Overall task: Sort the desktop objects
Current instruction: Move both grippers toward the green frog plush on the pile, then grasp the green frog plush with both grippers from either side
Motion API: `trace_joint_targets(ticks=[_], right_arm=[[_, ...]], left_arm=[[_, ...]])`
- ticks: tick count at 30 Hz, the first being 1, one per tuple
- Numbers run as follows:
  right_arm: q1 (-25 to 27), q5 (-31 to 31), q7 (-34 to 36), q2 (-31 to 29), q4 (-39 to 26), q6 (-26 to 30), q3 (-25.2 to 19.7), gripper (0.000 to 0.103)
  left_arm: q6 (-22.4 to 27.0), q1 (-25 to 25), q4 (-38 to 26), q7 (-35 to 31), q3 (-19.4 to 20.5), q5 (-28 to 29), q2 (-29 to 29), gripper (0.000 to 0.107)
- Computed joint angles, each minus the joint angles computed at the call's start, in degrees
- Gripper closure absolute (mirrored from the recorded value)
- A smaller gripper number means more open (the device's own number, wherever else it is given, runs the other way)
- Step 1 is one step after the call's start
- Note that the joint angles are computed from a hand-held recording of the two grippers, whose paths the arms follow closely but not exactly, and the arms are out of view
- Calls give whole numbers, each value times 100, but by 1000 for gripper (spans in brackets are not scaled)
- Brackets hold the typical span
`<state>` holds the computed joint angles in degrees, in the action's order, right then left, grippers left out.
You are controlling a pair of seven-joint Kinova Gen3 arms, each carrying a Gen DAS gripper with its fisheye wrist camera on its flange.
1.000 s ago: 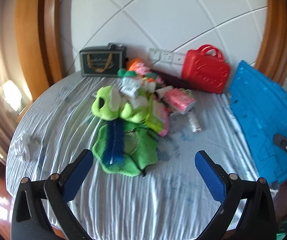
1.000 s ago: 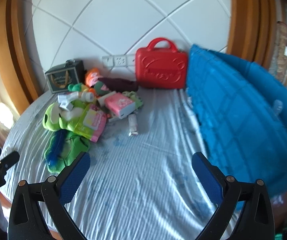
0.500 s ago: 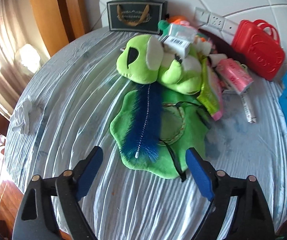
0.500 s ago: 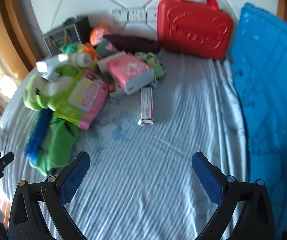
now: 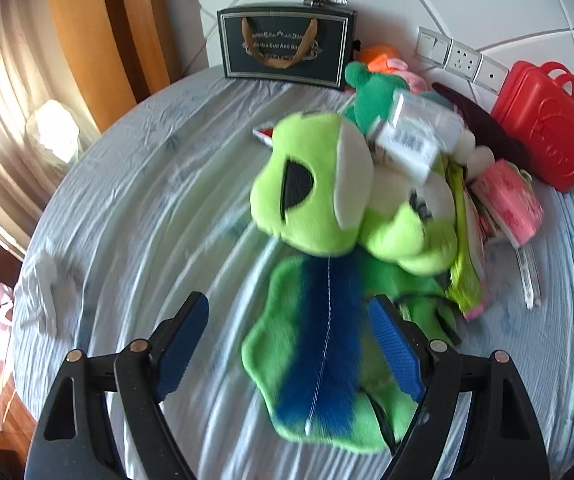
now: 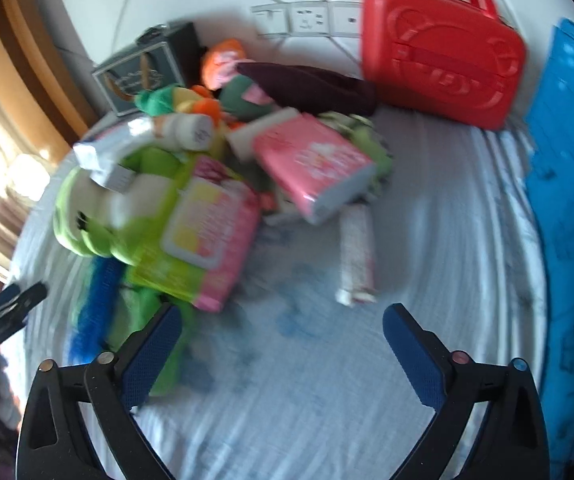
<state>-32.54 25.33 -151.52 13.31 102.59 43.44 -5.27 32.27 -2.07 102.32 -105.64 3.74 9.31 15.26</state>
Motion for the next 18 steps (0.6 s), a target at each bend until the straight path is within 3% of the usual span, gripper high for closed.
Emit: trace_joint_targets(ticks=[5, 11, 14, 18], right_arm=[[-114, -180, 388, 589, -834, 111, -55, 24], [-332, -504, 843, 1337, -1827, 343, 93, 24], [-360, -728, 1065, 1697, -2323, 543, 166, 24], [-290, -983, 1414, 2134, -2933, 735, 230, 24]], left_arm=[[149, -68, -797, -396, 174, 27, 595, 25], [580, 157, -1813, -660, 212, -202, 1476, 25], [535, 387, -2049, -631, 95, -452, 1784, 16], [784, -1, -2420, -969, 437, -84, 2101, 4]])
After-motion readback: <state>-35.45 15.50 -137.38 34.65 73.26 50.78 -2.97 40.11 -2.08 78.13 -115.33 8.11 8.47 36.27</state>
